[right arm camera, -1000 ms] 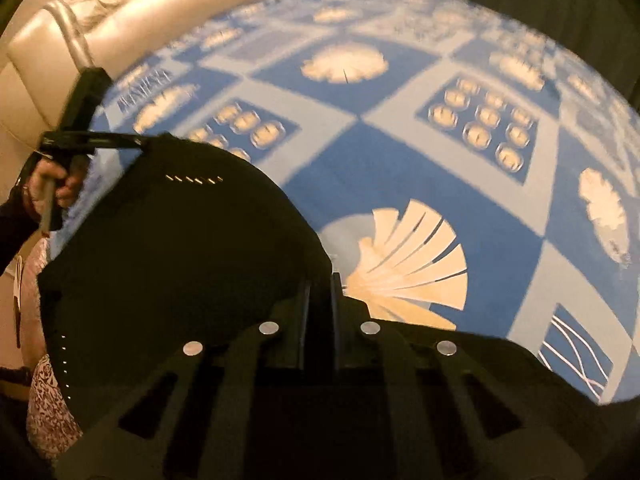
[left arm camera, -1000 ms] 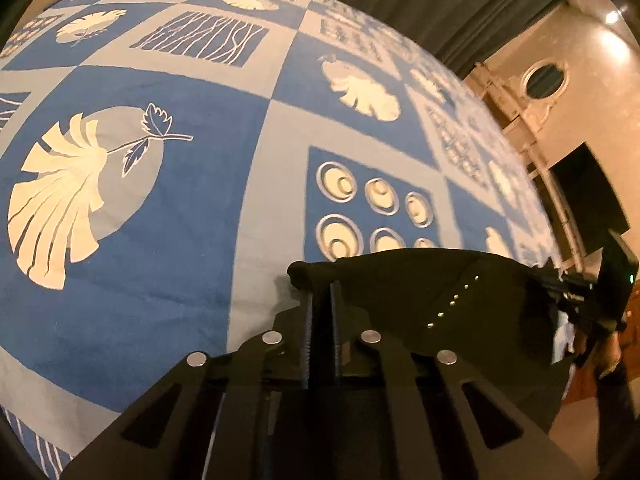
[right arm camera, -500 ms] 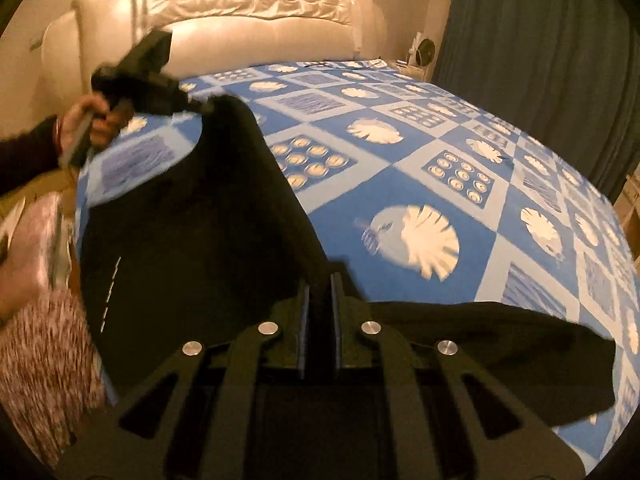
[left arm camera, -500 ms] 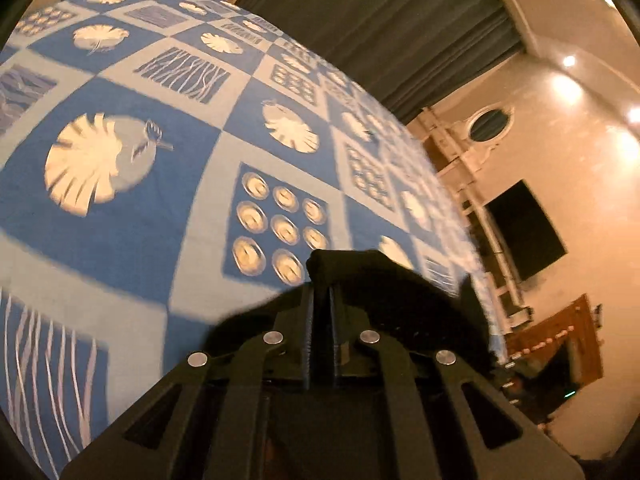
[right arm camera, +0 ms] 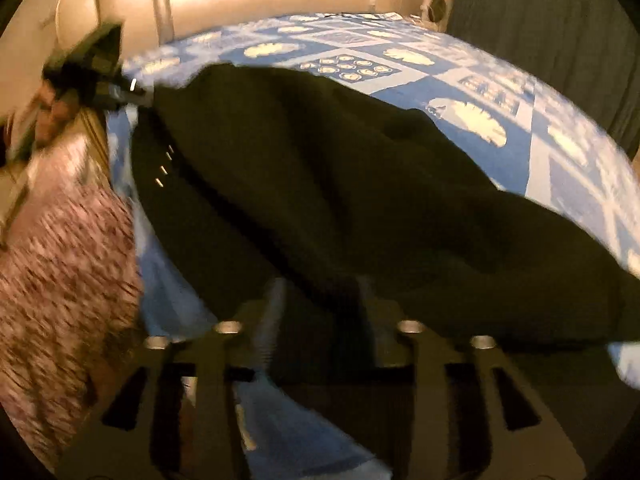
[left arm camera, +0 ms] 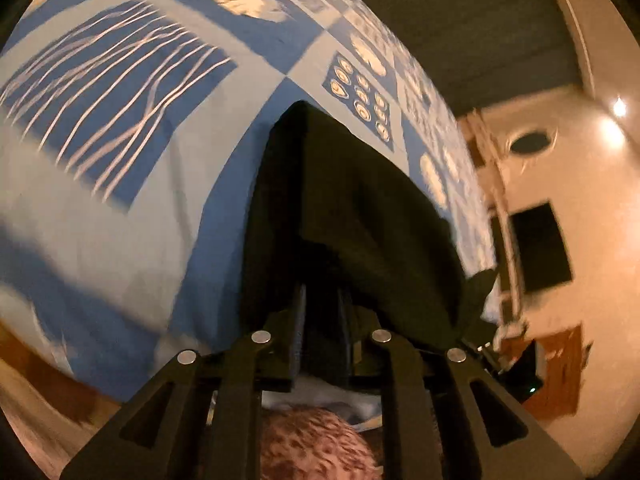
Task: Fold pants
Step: 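Lift the garment with both tools and fold it over onto itself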
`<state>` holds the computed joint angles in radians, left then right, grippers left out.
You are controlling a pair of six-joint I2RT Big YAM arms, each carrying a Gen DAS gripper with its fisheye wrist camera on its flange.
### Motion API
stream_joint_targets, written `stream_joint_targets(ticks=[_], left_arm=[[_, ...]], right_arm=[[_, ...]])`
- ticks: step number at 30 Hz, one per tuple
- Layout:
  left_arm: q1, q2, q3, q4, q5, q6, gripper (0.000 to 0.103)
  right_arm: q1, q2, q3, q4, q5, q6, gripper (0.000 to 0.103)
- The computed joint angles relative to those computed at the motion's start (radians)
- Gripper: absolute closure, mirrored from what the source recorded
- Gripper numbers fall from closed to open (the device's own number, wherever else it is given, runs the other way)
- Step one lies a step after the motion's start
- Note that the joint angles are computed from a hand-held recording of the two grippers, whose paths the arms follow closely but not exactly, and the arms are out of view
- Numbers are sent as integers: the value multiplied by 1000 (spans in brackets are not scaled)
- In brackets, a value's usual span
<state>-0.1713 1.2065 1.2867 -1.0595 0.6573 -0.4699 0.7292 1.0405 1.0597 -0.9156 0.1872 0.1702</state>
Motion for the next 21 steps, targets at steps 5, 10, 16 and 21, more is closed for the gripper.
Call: stream_joint_targets(ticks=[5,10,16,21], left_arm=[[-49,-99,-75,142,-47,-179,67],[-108,-80,-63,189,-123,-243,53],[-133,-74,-91,228,-170,-392,53],[-155,-83,-93,191,-227,-376,53]], right_arm=[[-41,-58,-7,5,-101,156,38],[-227,-181,-111,139,-360,493,35],[-357,-268,-211,223,-481,719,33],[-418,-306,-257,272,-525,815,29]])
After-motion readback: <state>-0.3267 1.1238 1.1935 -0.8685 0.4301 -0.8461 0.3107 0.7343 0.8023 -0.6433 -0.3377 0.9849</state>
